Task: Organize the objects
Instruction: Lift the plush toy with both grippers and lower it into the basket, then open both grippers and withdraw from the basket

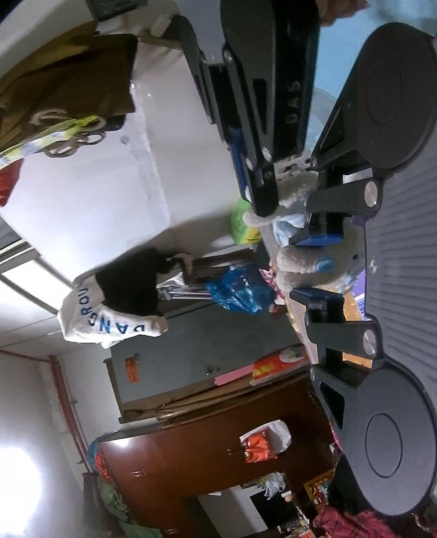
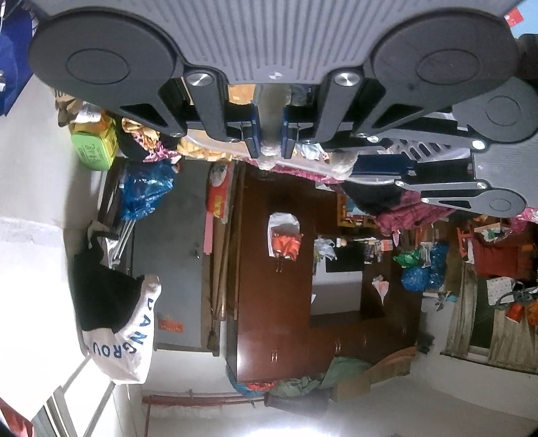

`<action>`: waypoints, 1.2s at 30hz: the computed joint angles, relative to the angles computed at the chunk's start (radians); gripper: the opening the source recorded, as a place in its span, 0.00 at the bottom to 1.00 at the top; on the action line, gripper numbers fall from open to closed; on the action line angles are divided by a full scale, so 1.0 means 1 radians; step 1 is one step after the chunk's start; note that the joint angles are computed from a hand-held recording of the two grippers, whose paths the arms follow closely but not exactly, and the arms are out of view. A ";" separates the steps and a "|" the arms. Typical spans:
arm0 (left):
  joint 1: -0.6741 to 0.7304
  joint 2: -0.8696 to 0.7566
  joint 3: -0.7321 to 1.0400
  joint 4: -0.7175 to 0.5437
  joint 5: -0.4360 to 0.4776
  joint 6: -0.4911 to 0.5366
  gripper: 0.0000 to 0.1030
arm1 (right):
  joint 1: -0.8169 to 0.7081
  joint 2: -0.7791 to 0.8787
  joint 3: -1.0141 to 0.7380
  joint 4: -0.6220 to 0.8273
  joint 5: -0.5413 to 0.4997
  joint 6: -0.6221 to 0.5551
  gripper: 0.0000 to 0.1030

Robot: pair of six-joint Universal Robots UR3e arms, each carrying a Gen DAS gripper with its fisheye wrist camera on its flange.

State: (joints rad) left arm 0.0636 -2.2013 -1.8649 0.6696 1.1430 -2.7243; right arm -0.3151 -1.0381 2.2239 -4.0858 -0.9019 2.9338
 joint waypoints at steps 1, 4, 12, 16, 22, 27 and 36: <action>-0.003 -0.003 0.007 -0.013 0.004 0.003 0.28 | 0.000 0.002 -0.001 0.000 -0.003 0.001 0.14; -0.017 -0.012 0.025 -0.046 0.030 0.018 0.28 | -0.003 0.008 -0.005 0.005 -0.008 -0.012 0.14; -0.046 -0.020 0.093 -0.158 0.091 0.026 0.25 | -0.013 -0.020 -0.013 0.106 -0.011 -0.037 0.14; -0.046 -0.009 0.108 -0.213 0.099 0.007 0.25 | -0.026 -0.079 -0.034 0.248 0.009 -0.021 0.14; -0.035 0.007 0.127 -0.298 0.076 -0.006 0.29 | -0.047 -0.109 -0.080 0.415 0.045 0.002 0.15; -0.046 0.019 0.123 -0.300 0.108 -0.013 0.46 | -0.060 -0.112 -0.074 0.426 0.066 0.016 0.41; 0.006 0.095 -0.076 -0.028 0.077 -0.047 0.94 | -0.112 -0.081 0.044 0.055 0.092 0.142 1.00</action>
